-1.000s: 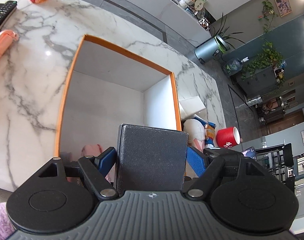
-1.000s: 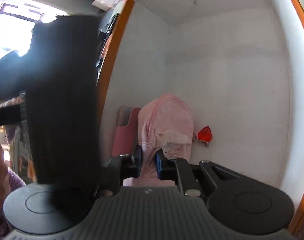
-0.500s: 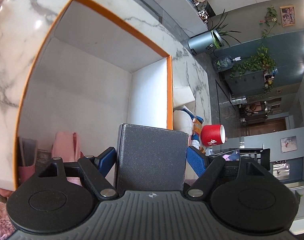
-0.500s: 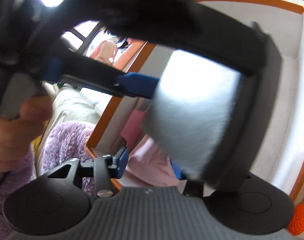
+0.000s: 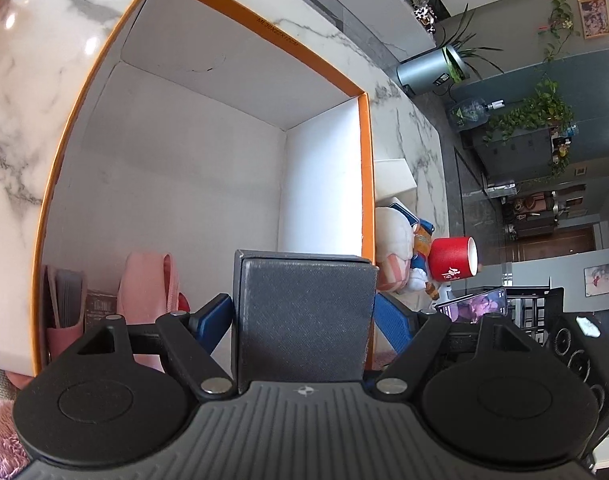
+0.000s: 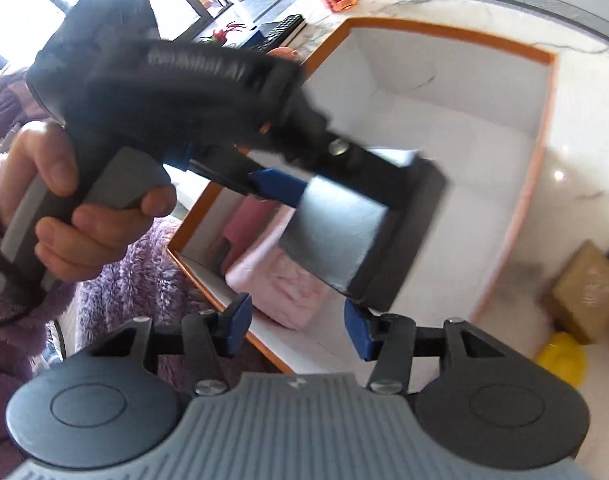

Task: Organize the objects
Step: 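Lift and carry the pink backpack and black case over the orange box, then lower the pink backpack into the box beside the cards and release it with the right tool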

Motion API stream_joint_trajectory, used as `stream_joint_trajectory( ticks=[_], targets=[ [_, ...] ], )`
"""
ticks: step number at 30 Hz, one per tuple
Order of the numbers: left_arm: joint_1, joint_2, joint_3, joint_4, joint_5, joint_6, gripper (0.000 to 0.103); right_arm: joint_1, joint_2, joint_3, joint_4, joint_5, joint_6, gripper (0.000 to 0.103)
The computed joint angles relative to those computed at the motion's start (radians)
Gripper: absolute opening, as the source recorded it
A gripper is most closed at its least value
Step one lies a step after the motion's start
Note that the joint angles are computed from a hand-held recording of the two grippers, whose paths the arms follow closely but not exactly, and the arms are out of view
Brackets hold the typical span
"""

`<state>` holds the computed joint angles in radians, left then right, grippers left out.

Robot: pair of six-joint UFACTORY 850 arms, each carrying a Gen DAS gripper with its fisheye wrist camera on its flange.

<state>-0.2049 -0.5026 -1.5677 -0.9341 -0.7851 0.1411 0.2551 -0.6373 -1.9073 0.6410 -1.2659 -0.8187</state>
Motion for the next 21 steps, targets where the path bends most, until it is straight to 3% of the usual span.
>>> stream_joint_trajectory(
  ticks=[4,8,11,15,18,21],
  targets=[
    [0.001,0.012,0.007,0.019,0.002,0.001,0.090,-0.003,-0.001,-0.019,-0.017,0.058,0.037,0.061],
    [-0.003,0.020,0.004,0.054,-0.007,0.003,0.090,-0.006,0.014,0.015,0.010,0.119,0.026,0.061],
    [-0.007,0.025,0.001,0.073,-0.017,0.021,0.090,-0.021,-0.041,-0.076,0.016,0.092,0.017,0.061],
    [-0.009,0.025,-0.005,0.079,-0.034,0.051,0.090,-0.035,-0.069,-0.103,0.063,0.034,-0.004,0.060],
    [-0.011,0.024,-0.007,0.092,-0.040,0.055,0.090,-0.041,-0.083,-0.117,0.101,-0.004,0.000,0.048],
    [-0.007,0.021,-0.007,0.087,-0.050,0.056,0.090,-0.029,-0.091,-0.121,0.100,0.003,0.015,0.047]
  ],
)
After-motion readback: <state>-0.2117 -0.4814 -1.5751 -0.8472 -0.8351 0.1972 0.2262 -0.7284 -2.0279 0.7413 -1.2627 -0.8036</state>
